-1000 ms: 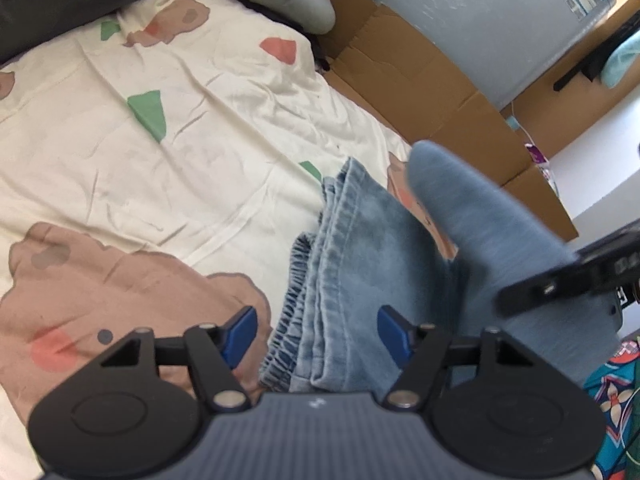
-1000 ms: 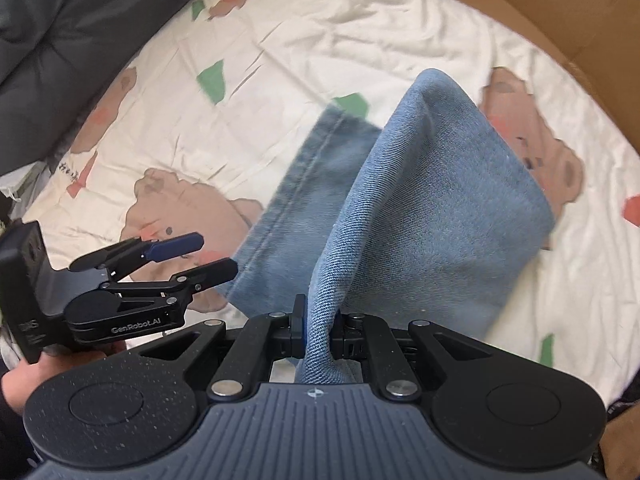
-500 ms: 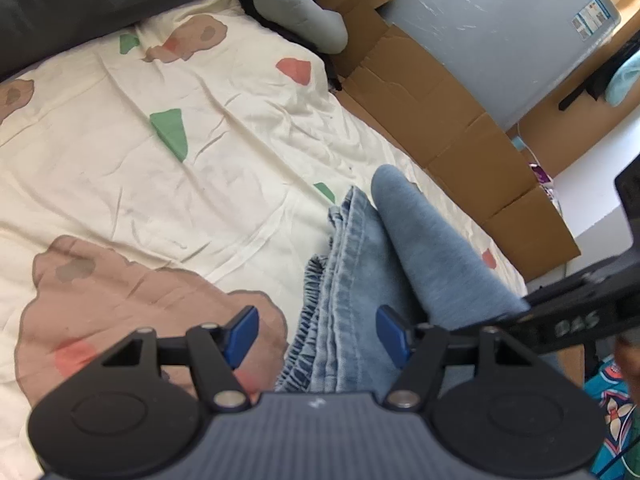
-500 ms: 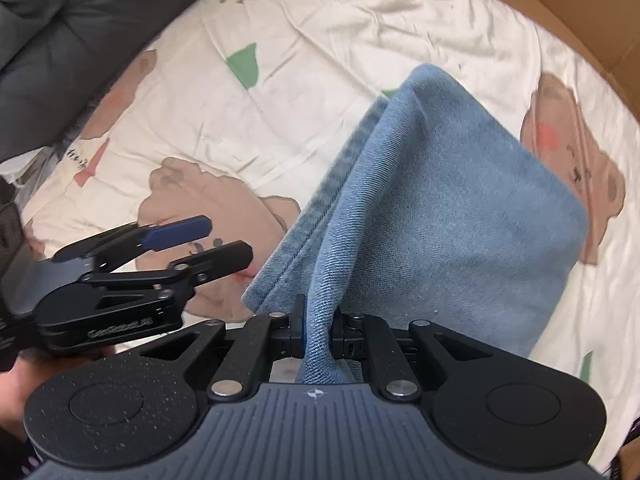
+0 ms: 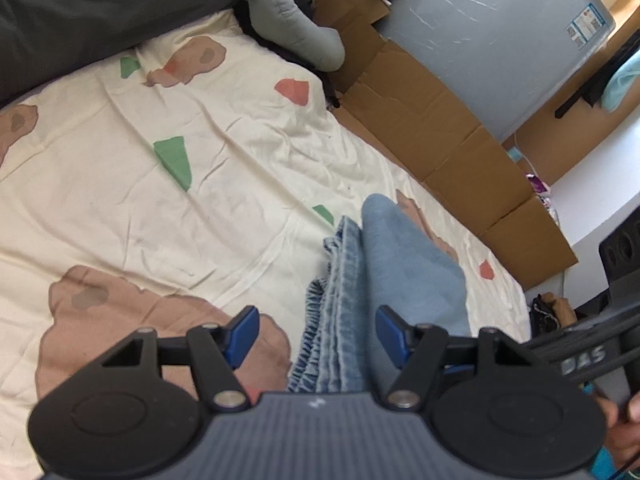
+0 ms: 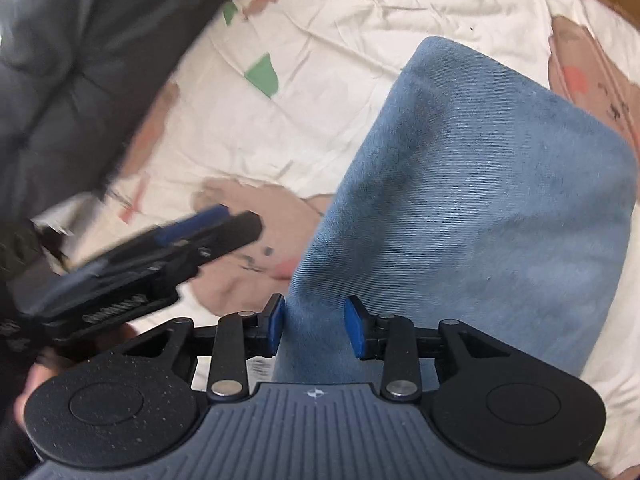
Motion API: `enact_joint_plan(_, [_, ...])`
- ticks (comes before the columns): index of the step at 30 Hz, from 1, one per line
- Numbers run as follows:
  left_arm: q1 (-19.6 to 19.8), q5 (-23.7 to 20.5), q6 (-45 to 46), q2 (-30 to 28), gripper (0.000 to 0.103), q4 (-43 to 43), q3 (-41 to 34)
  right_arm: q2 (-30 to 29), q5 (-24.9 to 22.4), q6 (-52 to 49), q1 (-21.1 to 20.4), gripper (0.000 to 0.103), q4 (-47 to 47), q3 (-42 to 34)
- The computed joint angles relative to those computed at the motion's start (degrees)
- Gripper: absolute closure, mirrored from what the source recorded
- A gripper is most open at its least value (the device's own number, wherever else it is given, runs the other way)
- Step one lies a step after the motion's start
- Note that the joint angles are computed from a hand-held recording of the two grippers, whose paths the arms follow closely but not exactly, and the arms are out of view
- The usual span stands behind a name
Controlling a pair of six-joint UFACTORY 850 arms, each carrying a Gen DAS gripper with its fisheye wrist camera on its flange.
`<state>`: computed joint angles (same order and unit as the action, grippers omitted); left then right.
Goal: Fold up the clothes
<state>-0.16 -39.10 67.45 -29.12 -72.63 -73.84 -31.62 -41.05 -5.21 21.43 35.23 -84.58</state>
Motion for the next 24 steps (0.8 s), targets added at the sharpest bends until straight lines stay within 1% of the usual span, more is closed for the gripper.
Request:
enact_joint_plan(4, [-0.78,0.71,-2.15,0.44,0.036,2.16,0.27,3.24,3.28,-2.44,-1.17,0.067,4.91,3.82])
enact_joint_plan(5, [-0.79,0.13,-2.42,0.43,0.036,2.13,0.39,4.02,4.3,-2.18,-1.45,0.066,4.76,4.86])
enact_joint_plan(8, [-0.94,-1.24,-3.06,0.4,0.035,2.84,1.01,6.22,7.69,0.21,-2.11,0.066,2.07,7.96])
enact_joint_plan(11, [-1.0,-2.86,-5.21,-0.17,0.034,4.43,1.4,8.18,11.11,5.16,-3.26,0.066,-2.46,11.29])
enact_joint_plan(14, [-0.83,-4.63,-8.44,-1.32,0.034,6.3,1.49,10.7,15.97,10.18,-4.58,0.066,-5.52,15.77])
enact_joint_plan(16, [-0.35,-6.37,-7.57,-1.72,0.034,4.86,2.29,12.06,18.38,14.22,-5.58,0.066,-7.75,18.33])
enact_joint_plan(18, [0.26,-8.84,-5.15,-2.23,0.034,1.74,3.17,13.38,20.16,15.89,-6.92,0.066,-7.67,20.82])
enact_joint_plan(20, [0.33,-9.54,-4.12,-2.48,0.035,1.11,3.62,14.24,21.8,16.88,-7.61,0.066,-7.68,22.71])
enact_joint_plan(22, [0.24,-10.31,-4.72,-2.75,0.048,2.36,3.46,14.68,23.06,19.48,-7.84,0.066,-10.05,24.09])
enact_joint_plan(23, [0.19,-10.84,-5.44,-2.9,0.063,3.4,3.23,14.93,23.53,20.45,-7.99,0.066,-10.72,24.81])
enact_joint_plan(24, [0.11,-11.16,-6.22,-2.85,0.067,4.56,3.08,15.23,23.96,20.78,-8.19,0.066,-10.63,25.61])
